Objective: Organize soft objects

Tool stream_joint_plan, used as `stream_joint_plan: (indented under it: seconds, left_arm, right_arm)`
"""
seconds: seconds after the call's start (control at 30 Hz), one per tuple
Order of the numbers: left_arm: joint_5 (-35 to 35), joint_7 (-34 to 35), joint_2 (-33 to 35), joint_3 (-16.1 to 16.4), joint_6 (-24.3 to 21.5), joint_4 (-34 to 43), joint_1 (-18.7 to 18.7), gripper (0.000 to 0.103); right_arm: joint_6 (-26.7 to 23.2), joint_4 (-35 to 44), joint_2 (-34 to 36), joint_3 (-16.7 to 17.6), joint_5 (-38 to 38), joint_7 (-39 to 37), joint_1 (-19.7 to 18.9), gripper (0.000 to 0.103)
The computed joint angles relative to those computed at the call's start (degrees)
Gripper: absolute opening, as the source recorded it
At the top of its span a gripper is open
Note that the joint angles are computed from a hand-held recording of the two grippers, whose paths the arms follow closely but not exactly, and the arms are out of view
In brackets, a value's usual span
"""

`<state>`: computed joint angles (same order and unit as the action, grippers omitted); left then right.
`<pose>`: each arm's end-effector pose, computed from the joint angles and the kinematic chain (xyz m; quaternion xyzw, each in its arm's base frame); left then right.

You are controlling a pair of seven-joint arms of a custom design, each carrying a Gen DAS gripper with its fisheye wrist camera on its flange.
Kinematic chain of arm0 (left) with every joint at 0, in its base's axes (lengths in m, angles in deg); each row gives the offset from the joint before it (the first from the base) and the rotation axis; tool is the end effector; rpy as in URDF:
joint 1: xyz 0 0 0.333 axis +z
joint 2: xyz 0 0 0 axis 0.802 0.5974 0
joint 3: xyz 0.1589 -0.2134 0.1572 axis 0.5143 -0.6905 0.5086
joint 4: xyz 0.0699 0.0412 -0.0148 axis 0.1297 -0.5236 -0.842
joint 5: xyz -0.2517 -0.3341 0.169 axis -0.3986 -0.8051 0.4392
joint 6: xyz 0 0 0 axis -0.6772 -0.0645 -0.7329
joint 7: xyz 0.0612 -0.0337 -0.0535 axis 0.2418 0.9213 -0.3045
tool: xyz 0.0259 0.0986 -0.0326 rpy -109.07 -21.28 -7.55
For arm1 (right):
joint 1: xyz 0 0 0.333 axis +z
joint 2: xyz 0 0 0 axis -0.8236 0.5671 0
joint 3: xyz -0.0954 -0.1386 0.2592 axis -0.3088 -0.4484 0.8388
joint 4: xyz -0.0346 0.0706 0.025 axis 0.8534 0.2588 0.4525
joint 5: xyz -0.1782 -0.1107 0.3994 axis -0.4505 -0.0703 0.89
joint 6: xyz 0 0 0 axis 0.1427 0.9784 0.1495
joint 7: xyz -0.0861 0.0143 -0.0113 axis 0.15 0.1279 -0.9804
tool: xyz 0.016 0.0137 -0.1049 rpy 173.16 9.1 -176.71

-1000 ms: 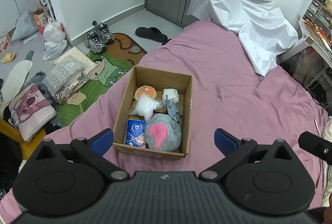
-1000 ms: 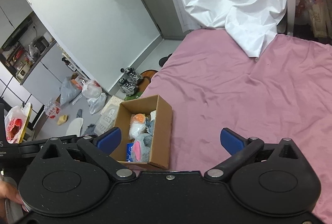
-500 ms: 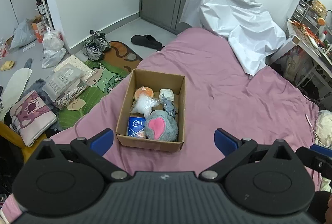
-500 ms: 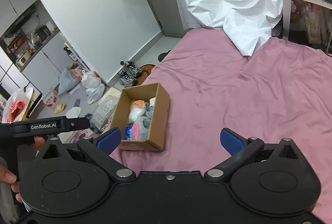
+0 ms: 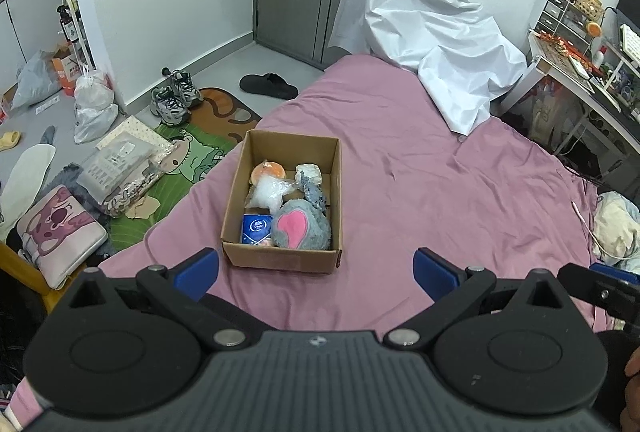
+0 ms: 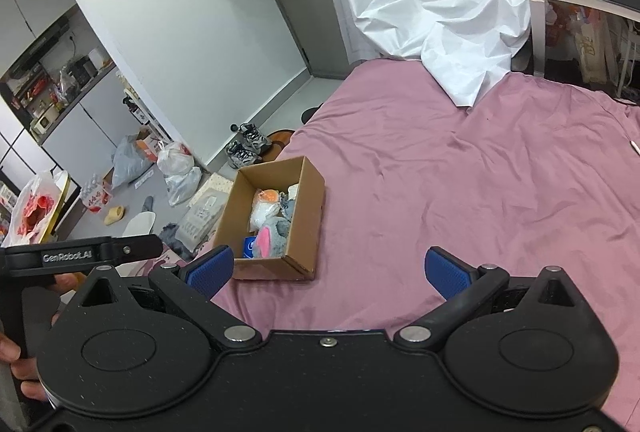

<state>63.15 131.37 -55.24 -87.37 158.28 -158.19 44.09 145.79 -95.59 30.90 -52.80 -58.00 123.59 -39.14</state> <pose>0.6517 -0.2182 0.5496 -0.6558 0.6825 -0.2686 0.1788 0.6061 0.2116 0.5086 -0.6133 0.6806 -0.1390 0.3758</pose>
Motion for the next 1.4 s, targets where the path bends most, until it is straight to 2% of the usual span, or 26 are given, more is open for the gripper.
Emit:
stream_joint_plan:
  seconds: [0.2, 0.43, 0.9, 1.33, 1.4]
  left_arm:
    - [0.40, 0.30, -2.11, -0.24, 1.24, -2.43, 0.12, 0.102]
    - [1.38, -0.38, -4.15, -0.65, 1.62, -4.51, 0.53, 0.102]
    - [1.87, -0.75, -5.45, -1.25, 2.42, -5.93, 0.87, 0.102]
    - [1.65, -0.66, -5.74, -1.21, 1.74, -6.30, 1.36, 0.102]
    - [1.81, -0.79, -5.57, -1.21, 1.60, -6.08, 1.36, 0.102]
  right_arm:
    - [1.93, -2.10, -1.34, -0.01, 0.01, -0.46, 0.47, 0.103]
    - [4.08, -3.88, -2.49, -0.92, 5.08, -4.63, 1.75, 0.103]
    - [2.59, -3.10, -2.24, -0.50, 2.98, -3.32, 1.73, 0.103]
    - [2.53, -3.63, -3.00, -0.58, 4.75, -5.31, 2.48, 0.103]
    - [2.41, -3.40, -2.87, -0.92, 6.78, -6.90, 2.93, 0.103]
